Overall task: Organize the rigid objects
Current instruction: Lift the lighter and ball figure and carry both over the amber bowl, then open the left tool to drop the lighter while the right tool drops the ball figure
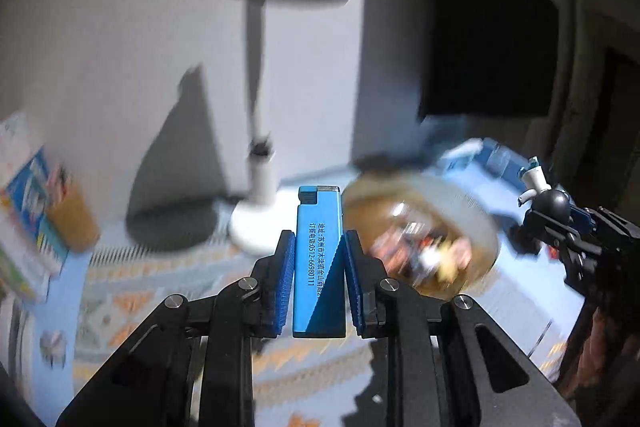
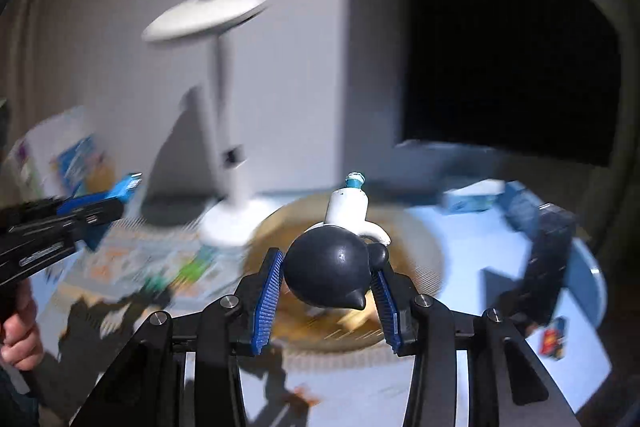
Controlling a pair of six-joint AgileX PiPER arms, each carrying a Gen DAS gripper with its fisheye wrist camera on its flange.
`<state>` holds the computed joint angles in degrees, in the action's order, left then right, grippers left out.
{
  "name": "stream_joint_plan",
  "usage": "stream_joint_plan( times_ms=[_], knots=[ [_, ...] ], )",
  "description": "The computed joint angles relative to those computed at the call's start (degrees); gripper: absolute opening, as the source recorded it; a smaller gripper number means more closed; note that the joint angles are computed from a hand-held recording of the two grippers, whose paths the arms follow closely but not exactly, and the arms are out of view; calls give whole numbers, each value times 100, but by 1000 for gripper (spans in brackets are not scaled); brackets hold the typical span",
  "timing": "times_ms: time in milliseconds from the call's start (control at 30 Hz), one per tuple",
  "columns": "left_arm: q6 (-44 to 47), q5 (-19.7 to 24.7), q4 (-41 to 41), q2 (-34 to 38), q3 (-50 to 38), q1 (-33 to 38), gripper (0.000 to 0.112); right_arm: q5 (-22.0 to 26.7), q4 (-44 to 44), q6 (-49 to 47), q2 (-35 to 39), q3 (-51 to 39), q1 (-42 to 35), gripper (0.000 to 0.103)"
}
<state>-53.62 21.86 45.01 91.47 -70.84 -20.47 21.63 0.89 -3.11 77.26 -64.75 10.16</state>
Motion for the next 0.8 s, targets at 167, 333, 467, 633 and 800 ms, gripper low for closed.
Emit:
stream_joint_plan(
  times_ms=[167,333,467,633,800],
  knots=[
    [1143,119,-1161,1073,-1501,-107,21,402,282,-224,781,-962,-770,43],
    [2348,832,-2529,2762,-3348,-154,21,603,718,-590,1766,-1377,-939,43],
    [2744,1205,-3075,3624,-4181,-160,21,622,727,-650,2297,-1571,-940,43],
    [2964,1554,-3471,4207,-4850,-110,21,918,66,-254,2908,-2104,-871,43],
    [3059,1828,-3594,4585,-5341,-109,21,1077,431,-554,3080,-2259,-1003,43]
  ],
)
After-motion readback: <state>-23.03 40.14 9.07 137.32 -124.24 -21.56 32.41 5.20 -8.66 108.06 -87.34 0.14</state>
